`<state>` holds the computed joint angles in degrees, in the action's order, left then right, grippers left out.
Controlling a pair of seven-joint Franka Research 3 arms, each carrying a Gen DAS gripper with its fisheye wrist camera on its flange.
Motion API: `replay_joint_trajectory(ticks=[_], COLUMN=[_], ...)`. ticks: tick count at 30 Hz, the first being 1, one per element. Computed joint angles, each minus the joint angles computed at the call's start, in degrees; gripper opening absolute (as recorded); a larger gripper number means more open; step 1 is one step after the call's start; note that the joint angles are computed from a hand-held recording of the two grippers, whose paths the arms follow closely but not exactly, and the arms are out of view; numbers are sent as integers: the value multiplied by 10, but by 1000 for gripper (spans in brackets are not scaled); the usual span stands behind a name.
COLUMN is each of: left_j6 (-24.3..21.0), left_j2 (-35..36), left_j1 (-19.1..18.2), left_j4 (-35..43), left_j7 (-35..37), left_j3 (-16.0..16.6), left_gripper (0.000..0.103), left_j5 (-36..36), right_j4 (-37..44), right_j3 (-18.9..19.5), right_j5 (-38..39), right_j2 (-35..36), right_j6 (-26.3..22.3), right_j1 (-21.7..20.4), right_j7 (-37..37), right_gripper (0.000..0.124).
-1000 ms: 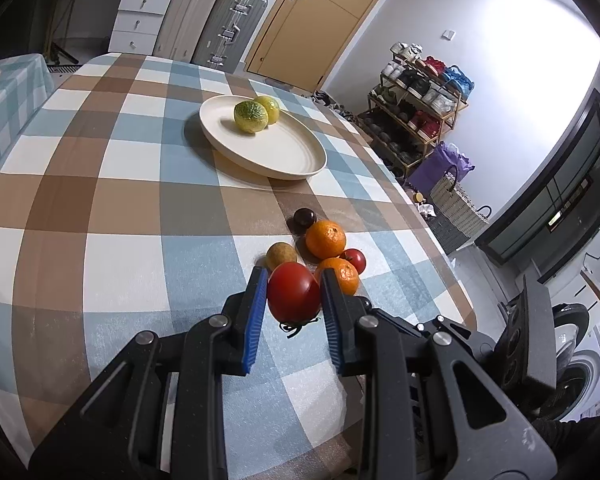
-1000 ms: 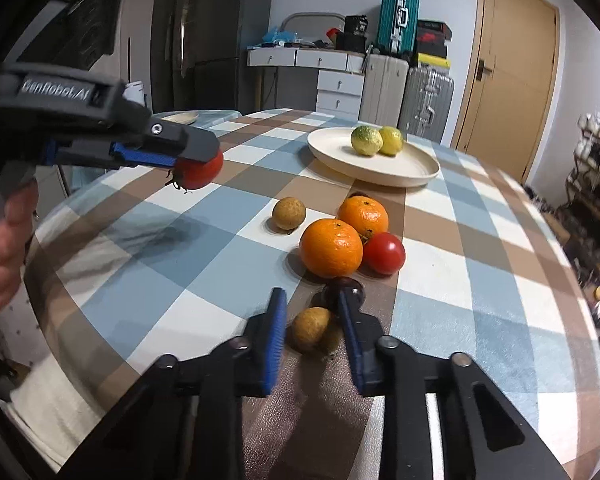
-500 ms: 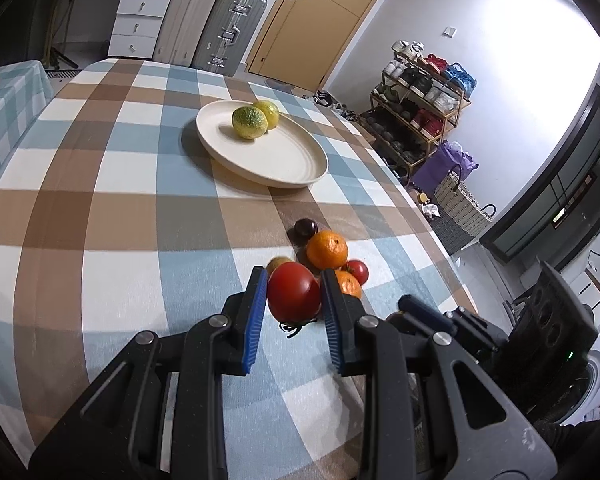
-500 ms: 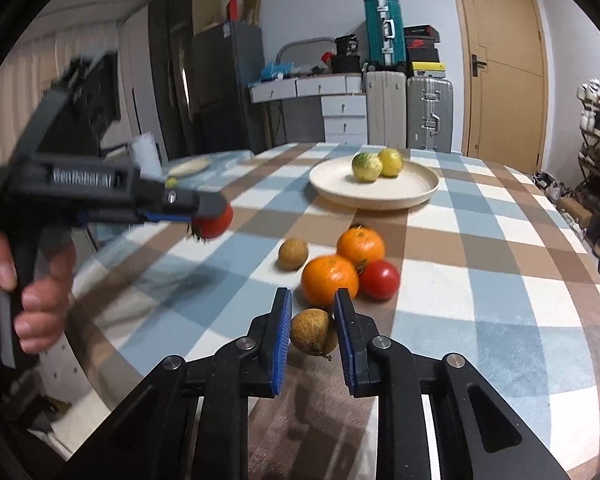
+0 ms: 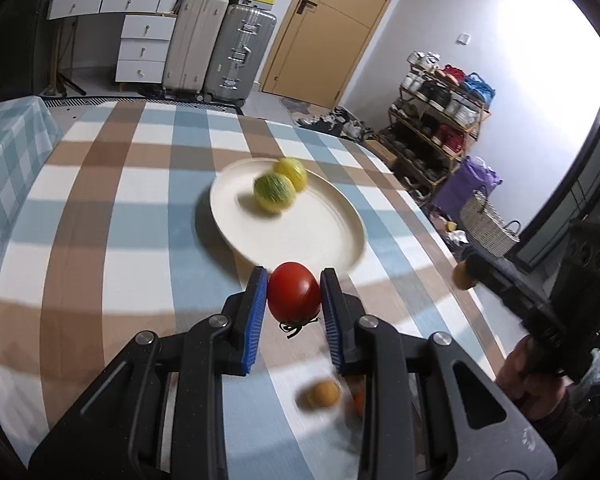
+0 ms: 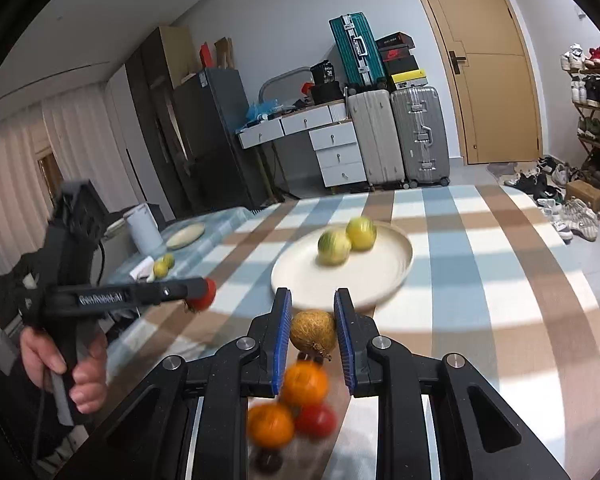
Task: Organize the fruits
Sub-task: 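Grasp the small brown kiwi with the right gripper, then lower the tomato onto the plate with the left gripper while the right places the kiwi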
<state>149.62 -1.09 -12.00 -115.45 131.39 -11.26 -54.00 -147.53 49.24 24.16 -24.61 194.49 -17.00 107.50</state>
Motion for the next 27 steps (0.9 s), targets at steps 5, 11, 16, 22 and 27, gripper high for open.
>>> replay_joint_trajectory(ticks=[5,11,16,22,27], left_j6=[8,13,6,-11,-31], left_j2=[83,180,252,323,370], left_j1=[10,24,31,41,54], left_j4=[90,194,272,350,405], left_j7=[-44,-99,-141,-181,-202], left_j3=[-16,-47,-64,-86,-106], left_gripper=[24,24,24,24,24], left_j5=[55,144,214,283,316], right_j4=[79,211,329,457,545], right_j3=[-111,-219,-369,-406,-386], right_j5=[-38,-12,70,76,126], right_j2=[94,200,275,368,440], right_j6=[-20,-62,-125,-219,-288], right_j1=[69,159,307,321,286], right_j7=[-53,-157,-263,-274,-302], right_gripper=[22,22,22,22,22])
